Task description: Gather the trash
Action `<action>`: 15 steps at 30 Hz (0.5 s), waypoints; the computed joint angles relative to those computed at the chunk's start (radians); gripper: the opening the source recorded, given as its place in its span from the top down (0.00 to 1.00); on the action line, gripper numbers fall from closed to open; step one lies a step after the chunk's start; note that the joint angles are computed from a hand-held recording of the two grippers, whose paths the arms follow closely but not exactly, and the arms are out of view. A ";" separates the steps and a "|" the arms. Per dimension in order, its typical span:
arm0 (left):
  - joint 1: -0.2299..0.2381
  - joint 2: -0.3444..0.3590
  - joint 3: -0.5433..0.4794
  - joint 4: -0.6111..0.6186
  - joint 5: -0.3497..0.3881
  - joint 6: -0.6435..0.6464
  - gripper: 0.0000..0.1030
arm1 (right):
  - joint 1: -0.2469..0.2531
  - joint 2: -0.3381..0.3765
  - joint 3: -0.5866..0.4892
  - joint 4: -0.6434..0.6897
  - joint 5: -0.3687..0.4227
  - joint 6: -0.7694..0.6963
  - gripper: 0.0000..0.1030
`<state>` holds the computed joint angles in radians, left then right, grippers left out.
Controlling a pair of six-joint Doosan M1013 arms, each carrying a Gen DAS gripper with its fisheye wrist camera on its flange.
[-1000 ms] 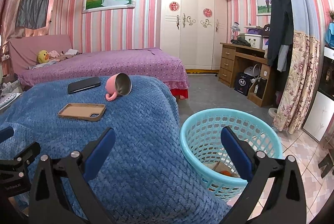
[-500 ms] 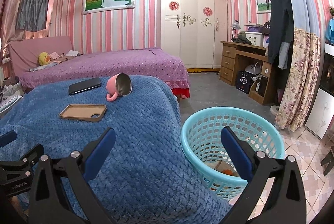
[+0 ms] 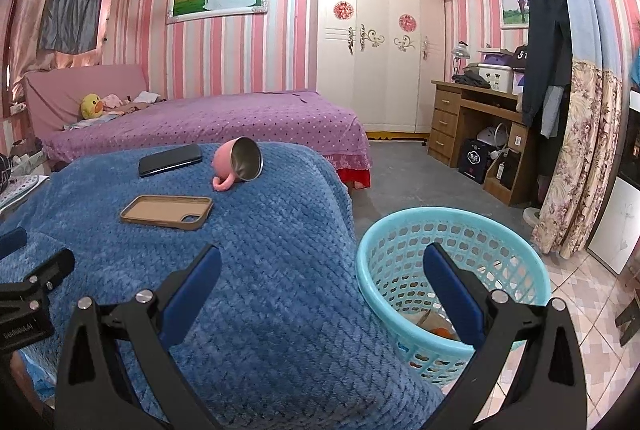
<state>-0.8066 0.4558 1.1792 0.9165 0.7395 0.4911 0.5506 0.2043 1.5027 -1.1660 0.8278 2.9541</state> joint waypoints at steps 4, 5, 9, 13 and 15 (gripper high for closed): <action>0.003 0.000 -0.001 -0.007 -0.001 0.001 0.05 | 0.001 0.002 -0.003 -0.002 -0.005 -0.004 0.04; 0.004 -0.001 0.000 -0.005 -0.001 -0.002 0.05 | 0.002 0.004 -0.004 -0.002 -0.005 -0.006 0.04; 0.005 -0.003 0.003 -0.003 -0.003 -0.012 0.05 | 0.004 0.006 -0.006 -0.005 -0.005 -0.012 0.04; 0.006 -0.003 0.002 -0.003 -0.004 -0.017 0.05 | 0.003 0.005 -0.006 -0.003 -0.006 -0.012 0.04; 0.006 -0.003 0.002 0.001 -0.002 -0.023 0.05 | 0.004 0.006 -0.006 -0.004 -0.006 -0.013 0.04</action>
